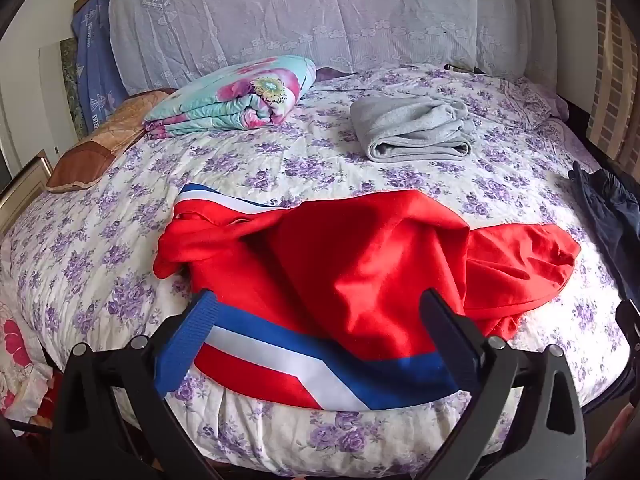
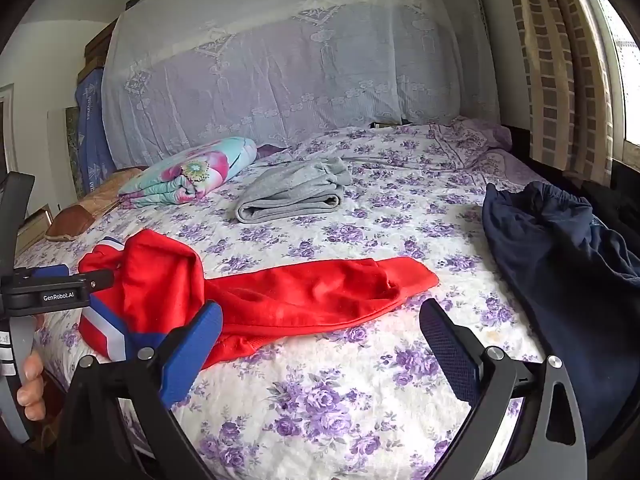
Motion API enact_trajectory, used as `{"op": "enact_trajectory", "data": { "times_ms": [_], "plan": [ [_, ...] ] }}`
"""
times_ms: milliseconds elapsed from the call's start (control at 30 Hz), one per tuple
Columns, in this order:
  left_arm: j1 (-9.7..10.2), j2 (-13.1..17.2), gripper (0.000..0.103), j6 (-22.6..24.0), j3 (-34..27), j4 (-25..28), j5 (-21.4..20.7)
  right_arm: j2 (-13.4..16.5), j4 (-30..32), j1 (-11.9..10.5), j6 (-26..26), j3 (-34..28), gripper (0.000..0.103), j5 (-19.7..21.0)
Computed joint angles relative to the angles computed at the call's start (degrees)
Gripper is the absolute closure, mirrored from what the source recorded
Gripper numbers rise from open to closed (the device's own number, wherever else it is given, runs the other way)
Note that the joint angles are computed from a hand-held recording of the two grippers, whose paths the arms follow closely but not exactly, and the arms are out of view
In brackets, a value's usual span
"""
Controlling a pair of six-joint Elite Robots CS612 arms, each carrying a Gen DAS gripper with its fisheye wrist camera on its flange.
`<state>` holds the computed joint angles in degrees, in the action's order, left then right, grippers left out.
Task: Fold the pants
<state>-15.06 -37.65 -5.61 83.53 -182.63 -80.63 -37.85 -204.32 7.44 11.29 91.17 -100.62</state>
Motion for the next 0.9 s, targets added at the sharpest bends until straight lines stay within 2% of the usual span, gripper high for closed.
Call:
{"op": "enact_trajectory", "data": {
  "times_ms": [900],
  "plan": [
    [0.06, -0.4, 0.005, 0.5, 0.2, 0.0, 0.4, 0.2, -0.1, 0.1, 0.3, -0.2, 0.004, -0.4]
  ]
}}
